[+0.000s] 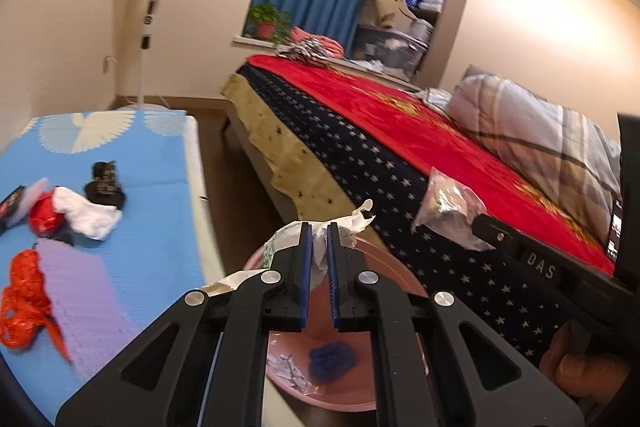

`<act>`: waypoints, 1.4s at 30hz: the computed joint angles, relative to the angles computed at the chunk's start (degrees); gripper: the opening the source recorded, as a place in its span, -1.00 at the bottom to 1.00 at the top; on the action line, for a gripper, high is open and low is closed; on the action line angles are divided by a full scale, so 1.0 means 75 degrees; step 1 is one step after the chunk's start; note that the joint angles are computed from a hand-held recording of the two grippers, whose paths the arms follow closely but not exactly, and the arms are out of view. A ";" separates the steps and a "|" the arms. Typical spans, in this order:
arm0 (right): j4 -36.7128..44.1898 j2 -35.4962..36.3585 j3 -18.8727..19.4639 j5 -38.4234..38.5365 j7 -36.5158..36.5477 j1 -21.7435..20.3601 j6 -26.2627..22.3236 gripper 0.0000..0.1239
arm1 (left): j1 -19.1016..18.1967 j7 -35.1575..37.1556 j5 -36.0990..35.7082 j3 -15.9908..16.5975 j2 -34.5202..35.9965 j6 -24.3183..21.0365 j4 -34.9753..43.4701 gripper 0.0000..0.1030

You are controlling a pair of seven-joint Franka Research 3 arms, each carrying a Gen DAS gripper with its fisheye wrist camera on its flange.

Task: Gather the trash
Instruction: 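Carry the clear and white plastic bags in both tools over the pink bin, then open both tools to drop the plastic bags into the pink bin, then grasp the purple foam net with the right tool while the left reaches the red bag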

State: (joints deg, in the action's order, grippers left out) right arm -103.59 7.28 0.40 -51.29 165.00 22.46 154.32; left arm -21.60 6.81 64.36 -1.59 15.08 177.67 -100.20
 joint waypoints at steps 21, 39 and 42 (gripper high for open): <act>0.0024 0.0085 -0.0066 0.0285 -0.0060 0.0011 -0.0229 -0.14 | -0.0298 0.2668 -0.3106 0.0101 0.0317 0.0039 -0.0189 -0.33; 0.0556 0.0722 -0.0086 0.0910 -0.0972 0.0717 0.1272 -0.25 | -0.0202 -0.1857 0.1344 0.0836 -0.1895 -0.1364 -0.1963 -0.33; 0.0871 0.1064 -0.0064 0.1339 -0.1523 0.0966 0.1488 -0.27 | 0.0136 -0.2366 0.1729 0.0619 -0.2319 -0.1747 -0.2387 -0.33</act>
